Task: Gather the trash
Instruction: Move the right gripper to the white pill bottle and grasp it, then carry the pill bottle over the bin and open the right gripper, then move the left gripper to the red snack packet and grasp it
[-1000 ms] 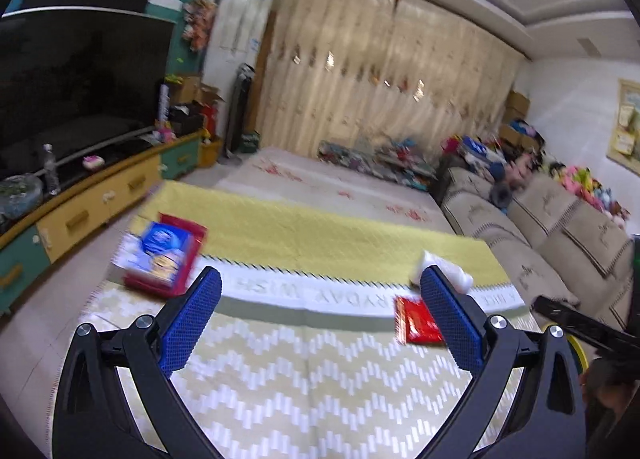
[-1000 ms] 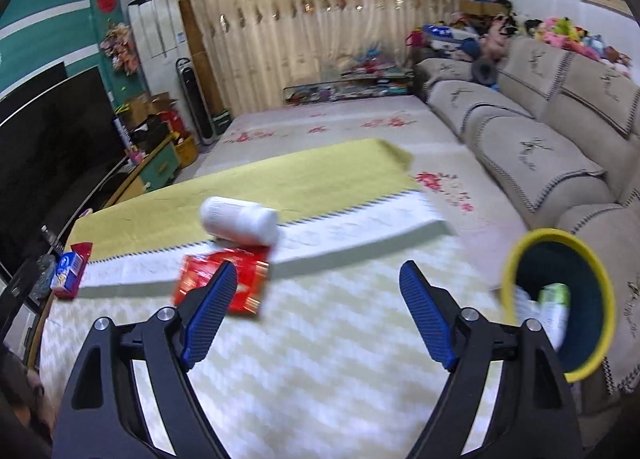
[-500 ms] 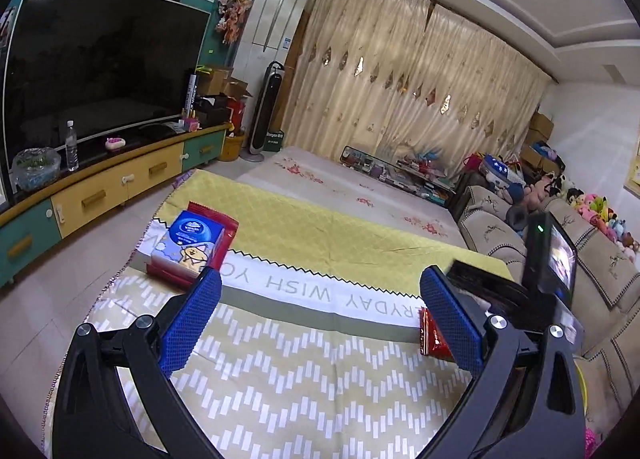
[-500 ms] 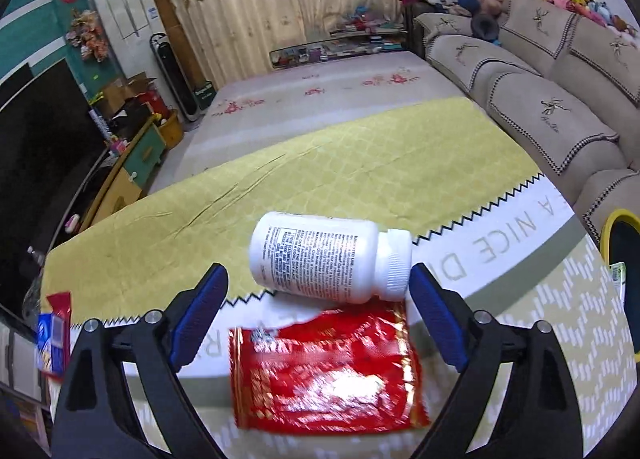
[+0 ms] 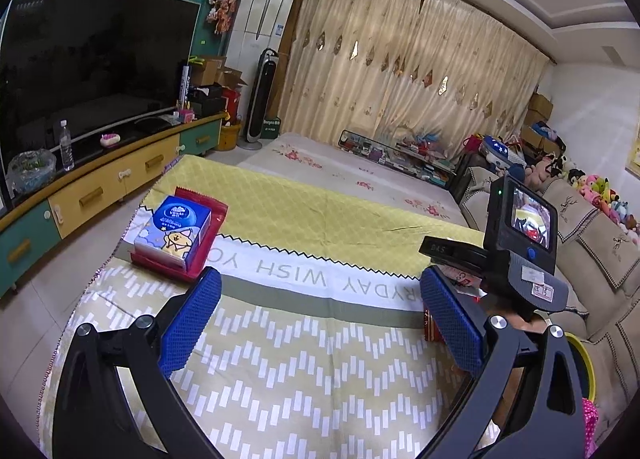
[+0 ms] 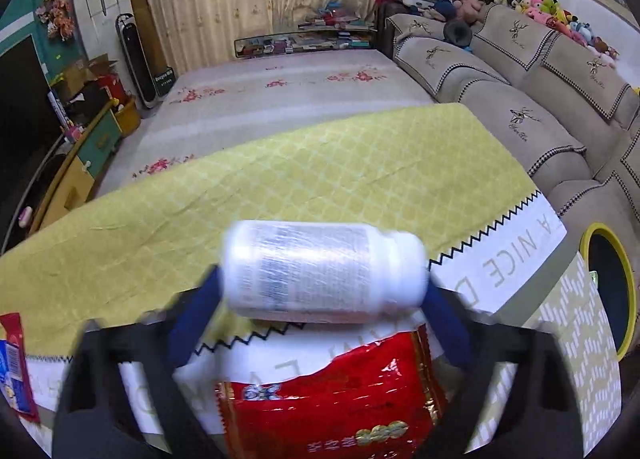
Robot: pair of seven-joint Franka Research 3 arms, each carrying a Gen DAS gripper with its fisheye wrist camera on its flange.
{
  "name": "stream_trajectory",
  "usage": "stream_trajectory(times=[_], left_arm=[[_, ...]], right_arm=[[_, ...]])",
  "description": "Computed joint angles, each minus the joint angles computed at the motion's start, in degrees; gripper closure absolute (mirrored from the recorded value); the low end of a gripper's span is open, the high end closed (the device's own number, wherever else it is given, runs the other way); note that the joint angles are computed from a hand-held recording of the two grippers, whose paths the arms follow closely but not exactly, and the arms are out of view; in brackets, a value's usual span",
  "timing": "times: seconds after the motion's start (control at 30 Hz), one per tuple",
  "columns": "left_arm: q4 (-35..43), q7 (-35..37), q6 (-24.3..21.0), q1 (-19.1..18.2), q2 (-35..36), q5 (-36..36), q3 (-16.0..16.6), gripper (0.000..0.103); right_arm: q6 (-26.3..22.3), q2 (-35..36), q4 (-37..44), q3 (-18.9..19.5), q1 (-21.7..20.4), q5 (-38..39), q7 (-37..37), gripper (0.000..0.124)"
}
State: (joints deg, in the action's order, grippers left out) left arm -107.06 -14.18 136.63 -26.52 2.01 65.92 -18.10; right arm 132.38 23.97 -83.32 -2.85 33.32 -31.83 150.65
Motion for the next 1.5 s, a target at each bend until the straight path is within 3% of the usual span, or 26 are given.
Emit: stream_trajectory(times=[0.2,0.4,0.63,0.83,0.93,1.1,1.3,1.5], left_arm=[[0.06,0.67,0.27,0.07,0.25,-0.31,0.18,0.005],[0.08,1.68,0.54,0.14,0.5,-0.87,0.29,0.005],[1.49,4.17,0.31,-0.68,1.83,-0.93,0.32,0.005],[3.75,9.02,2.73,-1.7,4.1,-1.28,0.5,0.005],[5.01,12.71,6.11,-2.14,5.74,-3.23,0.91,0.005],[10.88,23.6,6.84,-4.52,10.65,-8.35,1.15,0.005],[21.28,39.38,4.5,-8.02,18.52,-17.13,1.72,0.005],[30.48,48.72,0.31,-9.9,25.01,-25.52,3.82,0.005]], right_arm=[[6.67,-7.1,-9.84,1.04,-0.71,-1.73,0.83,0.044],[14.27,-21.96,-27.21,3.49,-3.6,-10.79,5.27,0.044],[14.46,-40.82,-46.81,5.36,-11.6,-16.34,9.34,0.044],[11.62,-51.67,-57.57,3.24,-20.38,-14.45,7.24,0.044],[12.13,-52.85,-59.54,1.87,-24.51,-12.92,5.55,0.044],[14.29,-51.11,-60.77,0.73,-30.3,-10.49,2.35,0.044],[19.57,-49.69,-62.11,1.52,-36.02,-7.93,0.52,0.039],[24.94,-51.63,-64.69,2.56,-38.9,-3.94,-5.4,0.038]])
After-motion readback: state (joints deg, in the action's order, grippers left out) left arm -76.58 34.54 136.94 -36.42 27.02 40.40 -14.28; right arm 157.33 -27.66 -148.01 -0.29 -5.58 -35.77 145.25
